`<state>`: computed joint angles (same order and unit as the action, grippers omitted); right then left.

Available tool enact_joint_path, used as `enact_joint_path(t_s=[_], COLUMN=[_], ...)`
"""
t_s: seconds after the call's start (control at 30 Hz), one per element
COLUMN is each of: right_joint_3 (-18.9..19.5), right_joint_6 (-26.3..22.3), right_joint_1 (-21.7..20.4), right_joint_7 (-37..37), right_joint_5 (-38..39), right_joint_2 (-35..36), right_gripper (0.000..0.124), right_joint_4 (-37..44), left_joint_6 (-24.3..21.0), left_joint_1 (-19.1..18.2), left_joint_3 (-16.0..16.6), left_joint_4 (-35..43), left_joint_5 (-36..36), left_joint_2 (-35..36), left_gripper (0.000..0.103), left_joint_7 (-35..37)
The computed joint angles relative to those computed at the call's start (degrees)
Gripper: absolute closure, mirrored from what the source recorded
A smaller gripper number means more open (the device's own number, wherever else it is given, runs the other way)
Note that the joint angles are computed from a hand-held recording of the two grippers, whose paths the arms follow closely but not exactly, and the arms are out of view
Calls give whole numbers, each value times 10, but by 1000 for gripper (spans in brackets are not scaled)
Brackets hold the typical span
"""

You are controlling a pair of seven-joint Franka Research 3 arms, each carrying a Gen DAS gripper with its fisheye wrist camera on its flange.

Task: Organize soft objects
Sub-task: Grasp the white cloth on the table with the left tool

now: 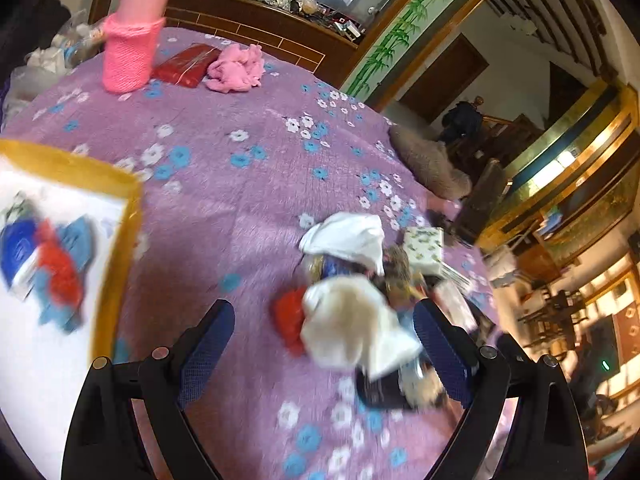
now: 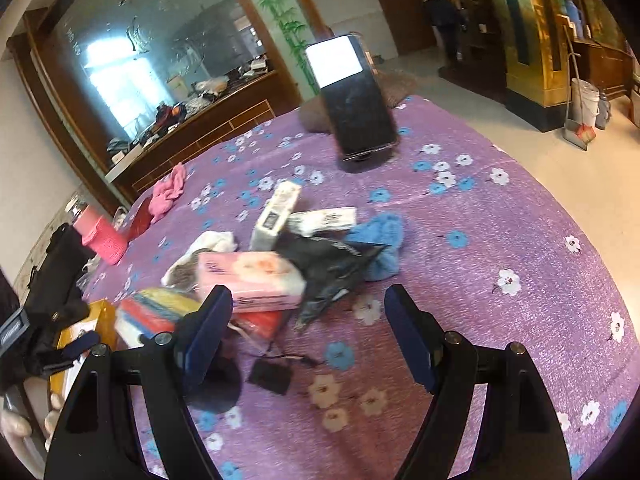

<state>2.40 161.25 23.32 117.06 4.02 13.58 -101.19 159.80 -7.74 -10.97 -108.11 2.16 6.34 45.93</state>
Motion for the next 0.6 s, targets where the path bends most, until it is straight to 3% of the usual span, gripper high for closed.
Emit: enact_joint_path(t_s=[0.07,0.17,0.2,0.23,0.3,0.5,0.6], right_joint_3=[-7,-13,-16,-18,-27,-24,-19], right_joint_6=[18,43,47,50,48,44,43], right_joint_1=[5,6,8,9,17,12,8], right_joint_7=[10,19,25,28,45,53,48], right_joint_5=[-13,-24,-31,-35,-57,-72,-65], right_joint_2=[-3,-8,-8,-11,-11,-11,-12], right_gripper=[46,46,46,46,46,46,46], right_joint_4=[-13,-33,-36,-40,-41,-41,-42], left_joint_6=[-28,-84,-108,-131,-166,-228,-225], left_joint_1=[-15,-18,-14,-5,5,25,18], left_joint_3=[11,4,-5,-21,-37,-56,-50], left_joint_4=[57,141,164,181,199,131,71], left_joint_5=[59,62,51,29,-3,-105,-141], left_joint_2=[47,111,127,138,147,86,42], left_gripper=[12,15,29,51,63,66,61], left_joint_7=[-45,-36,-13,29,89,227,278])
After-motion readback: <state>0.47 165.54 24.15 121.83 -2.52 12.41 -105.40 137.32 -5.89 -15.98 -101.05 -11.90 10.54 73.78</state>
